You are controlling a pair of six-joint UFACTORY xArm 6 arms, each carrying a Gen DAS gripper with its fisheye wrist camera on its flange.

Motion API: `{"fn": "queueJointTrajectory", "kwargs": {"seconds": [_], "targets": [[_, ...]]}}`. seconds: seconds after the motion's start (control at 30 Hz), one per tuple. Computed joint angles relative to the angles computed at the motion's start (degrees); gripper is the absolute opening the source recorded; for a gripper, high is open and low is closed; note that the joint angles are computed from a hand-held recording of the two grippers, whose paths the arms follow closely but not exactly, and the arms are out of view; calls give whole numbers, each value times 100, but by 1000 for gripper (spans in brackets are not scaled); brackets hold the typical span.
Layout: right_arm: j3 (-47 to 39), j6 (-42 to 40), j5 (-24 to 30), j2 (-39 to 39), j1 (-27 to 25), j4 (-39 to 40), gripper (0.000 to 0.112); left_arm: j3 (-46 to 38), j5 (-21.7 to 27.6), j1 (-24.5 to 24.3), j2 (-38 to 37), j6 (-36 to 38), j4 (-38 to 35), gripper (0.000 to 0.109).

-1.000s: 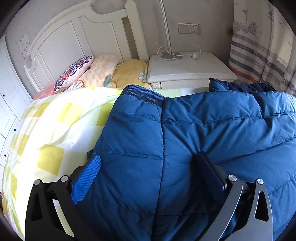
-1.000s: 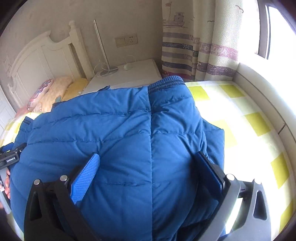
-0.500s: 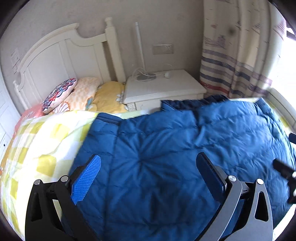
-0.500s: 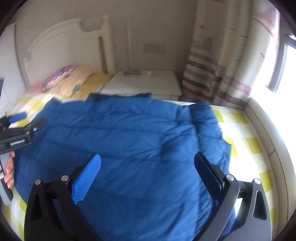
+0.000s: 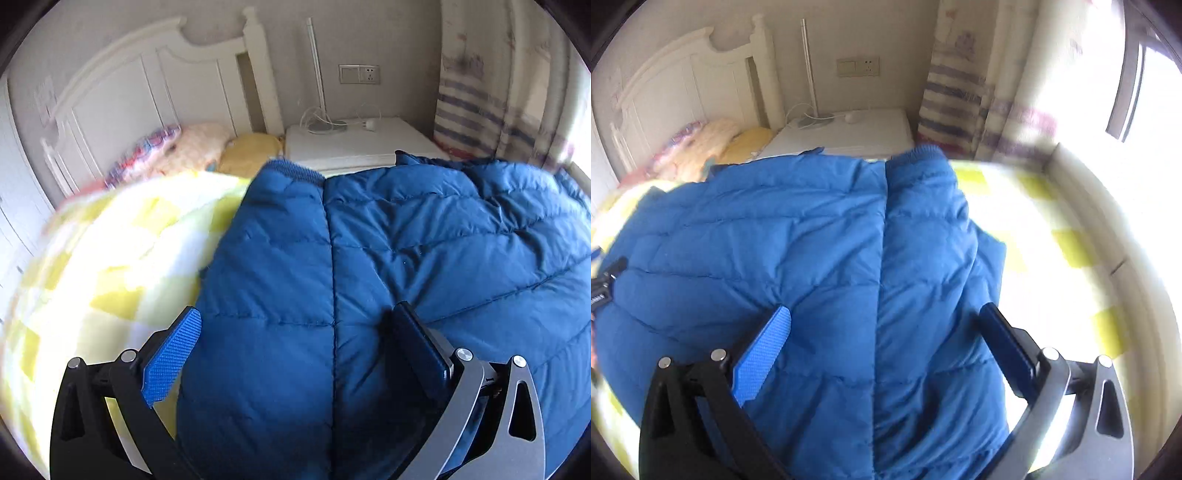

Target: Fold large clothes

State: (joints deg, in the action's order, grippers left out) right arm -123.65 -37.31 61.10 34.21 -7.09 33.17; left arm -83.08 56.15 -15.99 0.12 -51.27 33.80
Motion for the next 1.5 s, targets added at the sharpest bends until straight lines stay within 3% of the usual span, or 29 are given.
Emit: {"fn": "queueJointTrajectory", "kwargs": {"seconds": [0.03, 0.13, 0.23, 0.37, 0.47, 0.57, 0.63, 0.7, 0.77, 0.83, 0.9, 0.97, 1.07, 1.17, 1.23, 1.33, 1.4, 1.5], "targets": [[174, -204, -57, -47, -64, 319, 101, 165, -197, 87, -114, -92, -136, 99], [948, -561, -700, -433, -9, 568, 101, 69, 31, -63, 5, -319, 289, 99], [548, -420, -294, -174, -95, 653, 101, 141, -73, -24, -35, -344, 197, 99], [442, -370, -274, -115, -83, 605, 101, 311, -259, 58, -153, -410, 64, 99], [286, -207, -257, -45, -30, 388, 101, 152, -37, -13, -54, -363, 137, 99], [302, 503, -300, -192, 63, -267, 100, -69, 318, -60, -1, -340, -6, 99], [1253, 397, -874, -906, 138, -155, 100, 27, 355, -258, -218, -642, 270, 99], [2310, -434, -1268, -1745, 240, 480, 100, 227, 49, -510, -469, -926, 618, 99], [3105, -1050, -1430, -2385, 467, 606, 100, 11, 206, -833, -346, -799, 715, 99], [3831, -1566, -1633, -2907, 825, 422, 100, -158, 194, -1040, -134, -577, 555, 99], [4649, -1864, -2439, -3315, 1274, 46, 100, -331, 323, -1259, 201, -376, 566, 99], [5022, -1732, -3026, -3423, 1493, -446, 101, -335, 596, -1458, 381, -605, 1069, 99], [4582, -1839, -2434, -3174, 1261, -173, 100, -185, 393, -1285, 210, -439, 720, 99], [4152, -1595, -2383, -2903, 880, -181, 100, 70, 856, -1256, -144, -642, 1242, 99], [3619, -1120, -2138, -2488, 511, -204, 100, 313, 926, -969, -434, -636, 1025, 99], [2830, -902, -1306, -1856, 24, 255, 101, 1153, -29, -192, -1065, -619, -83, 99], [2955, -1143, -1434, -1875, 28, 359, 101, 1429, -486, 43, -1189, -545, -654, 99], [3306, -1108, -1900, -2029, 157, 241, 101, 1385, -283, -174, -1101, -1028, -73, 99]]}}
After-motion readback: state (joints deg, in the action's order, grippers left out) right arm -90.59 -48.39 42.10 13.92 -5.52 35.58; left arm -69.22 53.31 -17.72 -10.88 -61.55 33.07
